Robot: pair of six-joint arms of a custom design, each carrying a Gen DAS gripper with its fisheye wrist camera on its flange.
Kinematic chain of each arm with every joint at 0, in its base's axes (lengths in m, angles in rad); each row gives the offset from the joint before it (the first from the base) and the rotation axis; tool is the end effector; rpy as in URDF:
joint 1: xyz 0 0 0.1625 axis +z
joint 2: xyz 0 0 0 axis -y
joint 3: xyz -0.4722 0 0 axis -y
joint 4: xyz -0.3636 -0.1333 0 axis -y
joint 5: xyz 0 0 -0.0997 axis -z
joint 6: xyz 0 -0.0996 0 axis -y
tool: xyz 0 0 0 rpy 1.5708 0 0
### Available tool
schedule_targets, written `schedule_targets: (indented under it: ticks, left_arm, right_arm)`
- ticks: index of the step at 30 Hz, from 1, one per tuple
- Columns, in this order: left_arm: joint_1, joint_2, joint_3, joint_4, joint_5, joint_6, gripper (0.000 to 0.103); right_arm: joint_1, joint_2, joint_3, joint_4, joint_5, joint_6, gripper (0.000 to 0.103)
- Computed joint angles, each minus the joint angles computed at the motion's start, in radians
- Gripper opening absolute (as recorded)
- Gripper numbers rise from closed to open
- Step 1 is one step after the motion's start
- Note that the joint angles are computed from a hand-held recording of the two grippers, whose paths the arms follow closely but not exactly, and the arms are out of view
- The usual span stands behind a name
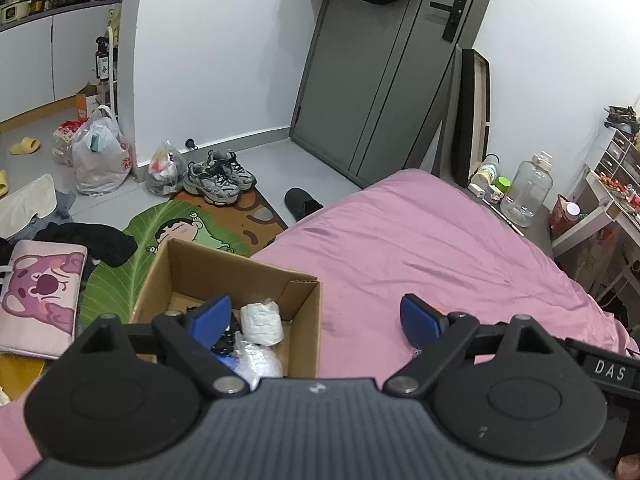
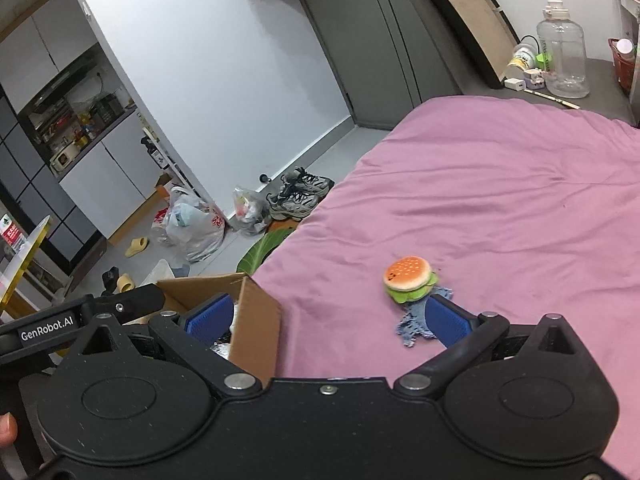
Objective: Organize soft objects
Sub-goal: 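Move both grippers back over the bed to the burger plush, then grasp the burger plush with the left gripper while the right gripper grasps the denim cloth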
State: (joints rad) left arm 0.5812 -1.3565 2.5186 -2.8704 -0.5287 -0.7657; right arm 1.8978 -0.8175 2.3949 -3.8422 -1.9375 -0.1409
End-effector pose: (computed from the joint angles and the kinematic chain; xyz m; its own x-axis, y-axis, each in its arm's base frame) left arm -0.1726 -0.3758 0.2541 -0.8447 -0.1198 -0.5216 0.3364 0.6392 -0.6916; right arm 0.2391 -0.4012 0.1356 -0.9135 -0.1841 0.3627 -0.3790 0.7091 -0.5946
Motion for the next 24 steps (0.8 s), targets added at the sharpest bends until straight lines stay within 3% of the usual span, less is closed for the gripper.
schedule_targets:
  ticks: [10,15,21,24]
  left_arm:
    - [0.025,0.105,-0.029,-0.082,0.004,0.037,0.091]
    - [0.041,0.167,-0.054,-0.122,0.011,0.056,0.091]
    - [0.065,0.247,-0.091,-0.181,0.015,0.086,0.091]
    - [0.077,0.301,-0.114,-0.226,0.018,0.136,0.090]
  right_arm:
    - [-0.087,-0.007,-0.018,0.009,0.054,-0.097,0.103]
    - [-0.146,-0.011,-0.034,0.042,0.129,-0.140,0.102]
    - [-0.231,-0.005,-0.043,0.068,0.196,-0.192,0.091]
    - [-0.279,0.000,-0.049,0.110,0.217,-0.163,0.078]
